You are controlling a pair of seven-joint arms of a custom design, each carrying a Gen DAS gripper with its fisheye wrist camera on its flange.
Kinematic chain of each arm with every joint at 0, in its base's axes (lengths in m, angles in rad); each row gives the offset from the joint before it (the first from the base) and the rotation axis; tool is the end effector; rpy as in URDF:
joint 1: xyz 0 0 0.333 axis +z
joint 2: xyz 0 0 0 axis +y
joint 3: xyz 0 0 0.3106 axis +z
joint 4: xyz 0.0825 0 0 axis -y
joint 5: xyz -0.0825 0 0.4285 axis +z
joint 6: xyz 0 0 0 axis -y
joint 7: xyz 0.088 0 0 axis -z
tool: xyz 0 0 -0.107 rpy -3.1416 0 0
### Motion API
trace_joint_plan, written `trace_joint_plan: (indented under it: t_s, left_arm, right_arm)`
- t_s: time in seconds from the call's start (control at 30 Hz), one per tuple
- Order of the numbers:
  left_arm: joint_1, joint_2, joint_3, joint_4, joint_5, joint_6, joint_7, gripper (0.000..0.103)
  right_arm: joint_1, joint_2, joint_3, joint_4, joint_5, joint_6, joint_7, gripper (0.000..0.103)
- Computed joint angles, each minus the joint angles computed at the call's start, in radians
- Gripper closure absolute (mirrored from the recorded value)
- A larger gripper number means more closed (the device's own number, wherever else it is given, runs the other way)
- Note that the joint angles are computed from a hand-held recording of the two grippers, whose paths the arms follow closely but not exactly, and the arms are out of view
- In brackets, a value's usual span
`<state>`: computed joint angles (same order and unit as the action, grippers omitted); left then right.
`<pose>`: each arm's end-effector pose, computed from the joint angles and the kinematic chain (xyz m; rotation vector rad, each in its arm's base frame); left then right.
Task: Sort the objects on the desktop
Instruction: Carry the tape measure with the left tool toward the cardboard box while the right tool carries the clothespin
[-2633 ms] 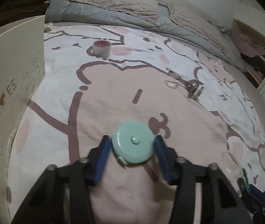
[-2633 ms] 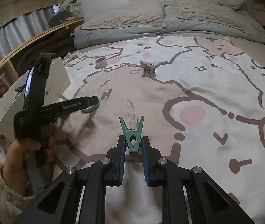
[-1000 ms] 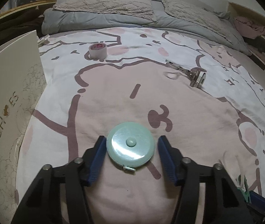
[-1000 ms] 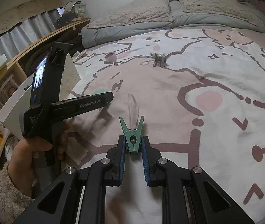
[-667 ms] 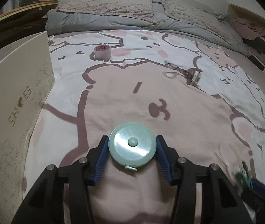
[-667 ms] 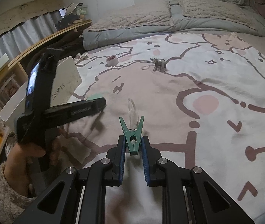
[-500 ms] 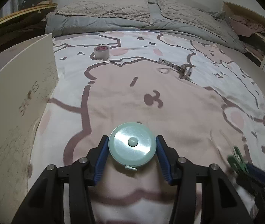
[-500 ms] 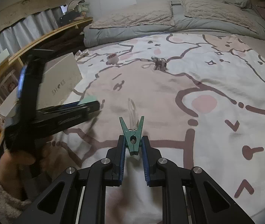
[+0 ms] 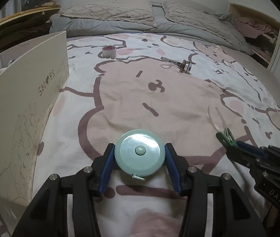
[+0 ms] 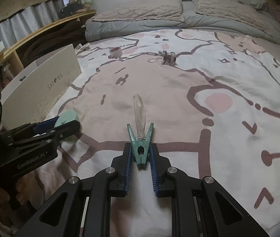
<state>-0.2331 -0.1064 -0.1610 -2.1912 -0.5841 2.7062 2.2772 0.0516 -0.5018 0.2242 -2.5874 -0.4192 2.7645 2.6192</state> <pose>0.5550 -0.2121 0.4705 -1.2121 2.4430 -0.9443 0.4495 0.1470 0.4670 -1.3544 2.0942 -0.6045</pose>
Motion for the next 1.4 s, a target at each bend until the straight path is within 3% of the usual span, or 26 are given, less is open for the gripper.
trace_joint_plan:
  t_s: [0.1,0.13,0.37,0.43,0.5,1.13,1.4]
  left_arm:
    - [0.002,0.005,-0.002,0.001,0.009,-0.003,-0.009,0.053]
    - [0.003,0.007,-0.003,0.002,0.013,-0.001,-0.013,0.053]
    - [0.006,0.013,-0.002,0.007,-0.005,-0.001,-0.009,0.053]
    - [0.005,0.012,-0.003,0.006,-0.009,0.002,-0.005,0.053]
    - [0.005,0.01,-0.003,0.004,-0.012,0.006,-0.001,0.053]
    - [-0.036,-0.053,0.026,-0.024,-0.148,0.03,0.113,0.053]
    - [-0.048,-0.082,0.043,-0.021,-0.213,0.043,0.159,0.053]
  right_arm:
    - [-0.011,0.011,0.01,0.01,-0.018,-0.004,0.007,0.052]
    - [-0.014,0.016,0.012,0.013,-0.026,0.001,0.011,0.051]
    - [-0.049,0.048,0.02,0.025,-0.09,0.049,0.055,0.052]
    - [-0.064,0.052,0.031,0.025,-0.113,0.058,0.074,0.069]
    - [-0.063,0.054,0.027,0.022,-0.118,0.07,0.081,0.076]
    - [-0.057,-0.012,0.047,0.014,-0.145,0.063,0.135,0.076]
    - [-0.064,-0.026,0.082,0.051,-0.155,0.061,0.118,0.076]
